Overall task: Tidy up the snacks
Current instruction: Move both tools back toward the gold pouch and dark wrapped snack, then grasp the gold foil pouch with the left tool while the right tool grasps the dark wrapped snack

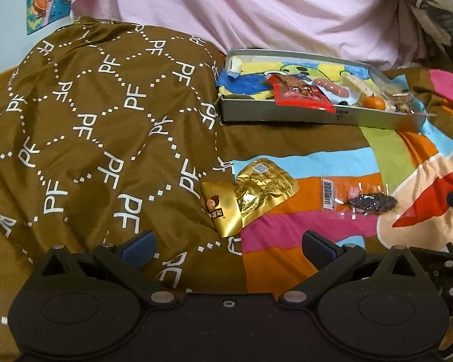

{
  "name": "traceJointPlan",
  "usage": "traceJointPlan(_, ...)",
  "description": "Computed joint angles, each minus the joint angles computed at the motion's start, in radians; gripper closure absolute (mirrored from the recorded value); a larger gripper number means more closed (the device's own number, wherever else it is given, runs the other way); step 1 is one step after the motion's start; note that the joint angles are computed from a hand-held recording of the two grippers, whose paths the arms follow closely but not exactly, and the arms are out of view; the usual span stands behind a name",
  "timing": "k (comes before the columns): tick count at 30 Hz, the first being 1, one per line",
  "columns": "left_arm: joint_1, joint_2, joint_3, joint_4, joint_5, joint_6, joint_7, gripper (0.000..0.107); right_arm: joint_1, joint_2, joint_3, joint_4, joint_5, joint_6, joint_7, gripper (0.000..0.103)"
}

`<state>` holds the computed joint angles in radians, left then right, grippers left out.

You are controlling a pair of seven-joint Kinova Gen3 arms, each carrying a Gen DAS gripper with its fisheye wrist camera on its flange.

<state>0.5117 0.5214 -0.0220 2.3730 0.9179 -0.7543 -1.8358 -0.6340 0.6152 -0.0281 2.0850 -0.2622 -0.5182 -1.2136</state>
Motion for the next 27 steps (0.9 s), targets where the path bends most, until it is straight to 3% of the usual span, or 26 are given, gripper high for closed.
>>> traceJointPlan(3, -0.013, 0.003, -0.007, -0.01, -0.027, 0.012, -0.024, 0.005, -0.016, 0.007, 0.03, -0.007, 0.037, -0.002, 0.047, 0.0)
traceJointPlan(5, -0.019, 0.007, -0.014, -0.019, -0.049, 0.017, -0.05, 0.005, 0.025, 0.017, 0.011, -0.021, 0.102, 0.001, 0.057, 0.0)
traceJointPlan(12, -0.099, 0.014, -0.02, -0.053, -0.252, 0.056, -0.081, 0.005, 0.323, 0.055, -0.237, -0.087, 0.386, 0.048, -0.053, 0.0)
traceJointPlan(18, -0.131, 0.034, -0.058, -0.142, -0.318, 0.139, -0.155, 0.005, 0.311, 0.103, -0.202, -0.156, 0.529, 0.056, -0.12, 0.0)
traceJointPlan(24, -0.196, 0.037, -0.078, -0.24, -0.41, 0.361, -0.239, 0.005, 0.294, 0.161, -0.188, -0.252, 0.565, 0.103, -0.105, 0.0)
traceJointPlan(27, -0.205, 0.042, -0.094, -0.263, -0.471, 0.427, -0.204, 0.005, 0.343, 0.187, -0.246, -0.314, 0.62, 0.199, -0.153, 0.0)
